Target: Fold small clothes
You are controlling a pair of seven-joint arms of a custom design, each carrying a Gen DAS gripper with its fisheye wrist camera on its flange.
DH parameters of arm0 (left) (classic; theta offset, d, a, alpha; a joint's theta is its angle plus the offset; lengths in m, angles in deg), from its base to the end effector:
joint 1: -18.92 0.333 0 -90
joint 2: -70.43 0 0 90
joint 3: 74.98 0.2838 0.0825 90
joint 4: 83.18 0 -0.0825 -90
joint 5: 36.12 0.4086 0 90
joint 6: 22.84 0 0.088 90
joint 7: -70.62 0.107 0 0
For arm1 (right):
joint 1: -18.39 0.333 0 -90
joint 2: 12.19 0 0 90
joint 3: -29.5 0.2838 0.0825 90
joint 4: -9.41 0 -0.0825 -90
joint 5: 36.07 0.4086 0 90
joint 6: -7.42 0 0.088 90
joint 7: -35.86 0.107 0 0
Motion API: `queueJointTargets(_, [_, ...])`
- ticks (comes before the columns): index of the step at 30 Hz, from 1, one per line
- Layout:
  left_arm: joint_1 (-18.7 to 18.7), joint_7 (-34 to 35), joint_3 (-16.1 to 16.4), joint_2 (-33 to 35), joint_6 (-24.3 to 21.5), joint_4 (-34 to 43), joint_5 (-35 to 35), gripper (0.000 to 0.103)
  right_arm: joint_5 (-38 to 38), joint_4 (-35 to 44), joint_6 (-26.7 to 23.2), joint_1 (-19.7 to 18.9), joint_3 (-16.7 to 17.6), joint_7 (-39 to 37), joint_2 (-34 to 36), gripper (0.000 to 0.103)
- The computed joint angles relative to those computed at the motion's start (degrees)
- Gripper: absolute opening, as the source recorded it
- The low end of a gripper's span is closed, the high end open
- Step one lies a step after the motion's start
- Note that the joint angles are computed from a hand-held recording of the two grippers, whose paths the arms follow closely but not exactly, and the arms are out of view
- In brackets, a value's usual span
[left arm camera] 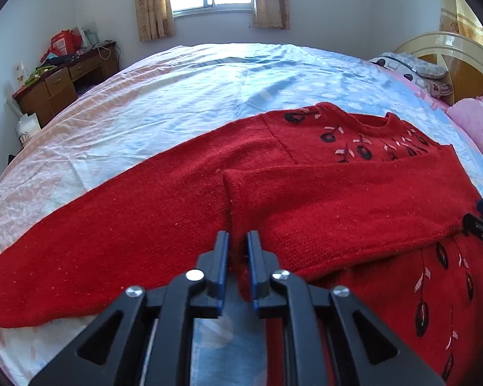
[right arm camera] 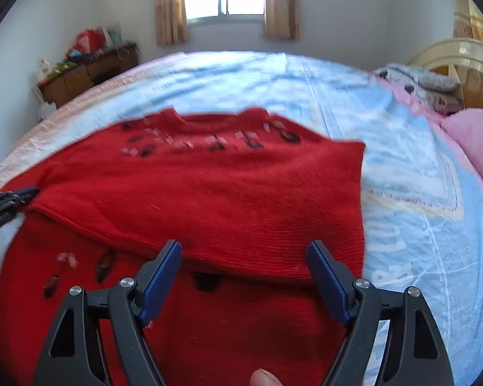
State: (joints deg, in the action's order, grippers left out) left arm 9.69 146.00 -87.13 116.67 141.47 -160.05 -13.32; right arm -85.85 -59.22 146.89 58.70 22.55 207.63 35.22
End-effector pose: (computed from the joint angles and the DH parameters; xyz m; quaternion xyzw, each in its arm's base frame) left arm 0.7389 -0.2638 0.3020 -0.5387 0.7597 -0.2933 0.2160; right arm 0.6469 0.4569 0.3000 -0.5714 0.7102 -0.3207 0.2573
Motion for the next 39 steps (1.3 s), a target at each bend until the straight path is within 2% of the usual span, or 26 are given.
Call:
queueJointTargets(1, [0.1,-0.2,0.1,-0.4,0.3,-0.5,0.0,0.023,0.0,1.1,0.6,-0.2,0.1,-0.9,1.0,0.081])
queueJointTargets(3, [-0.4,-1.7,1.2,-1.7,1.1,-2.1,0.7,0.041,5.1,7.0,-2.6,-2.2,3.1,-9.1,5.1,0.081])
queueJointTargets(6, [0.0,-3.7,2.0,-4.2,3.3,-5.6,1.5,0.06,5.0,7.1,-3.8,-0.2,1.1,-8.9,4.9,0.081])
queueJointTargets(9, [0.0,-6.7,4.3,-7.5,6.0,-10.2,3.8,0.062,3.8,3.9,-2.4,0.9,-0.1,-6.8,3.3,0.081])
queueJointTargets(13, [0.5,-10.7,7.1,-11.6,7.1,-15.5,7.1,0.063,3.3,4.2,-2.6,1.0,-0.1,-6.2,3.7,0.082])
queueJointTargets(14, [0.2,-12.3,8.4,-12.6,7.5,-16.8,8.3,0.065,3.3,4.9,-2.9,1.1,-0.1,-6.2,4.1,0.082])
queueJointTargets(18, [-3.6,-23.3,17.8,-16.5,9.9,-22.0,17.0,0.067,3.0,5.3,-3.0,1.5,-0.3,-5.7,4.4,0.082])
queueJointTargets(20, [-4.0,-27.3,20.2,-17.5,9.5,-23.2,20.1,0.068,3.0,5.7,-3.4,1.5,-0.3,-5.9,4.6,0.082])
queueJointTargets(23, [-2.6,-31.8,21.7,-18.4,8.2,-24.5,22.9,0.068,2.9,5.9,-3.8,1.8,-0.4,-5.9,4.8,0.082])
queueJointTargets(27, [0.2,-37.2,22.0,-18.4,5.8,-24.7,25.6,0.068,2.7,6.0,-4.0,1.9,-0.5,-5.7,4.8,0.082])
queueJointTargets(33, [9.3,-38.8,16.9,-19.5,7.2,-27.5,21.7,0.068,2.6,6.7,-4.7,2.0,-0.6,-6.0,5.2,0.083])
queueJointTargets(35, [12.4,-37.8,14.7,-19.4,8.9,-28.2,18.7,0.068,2.6,6.8,-4.8,2.0,-0.6,-6.0,5.3,0.083])
queueJointTargets(39, [20.7,-31.6,6.7,-18.5,12.7,-29.4,9.1,0.066,2.6,7.4,-5.6,2.3,-0.7,-6.1,5.7,0.084])
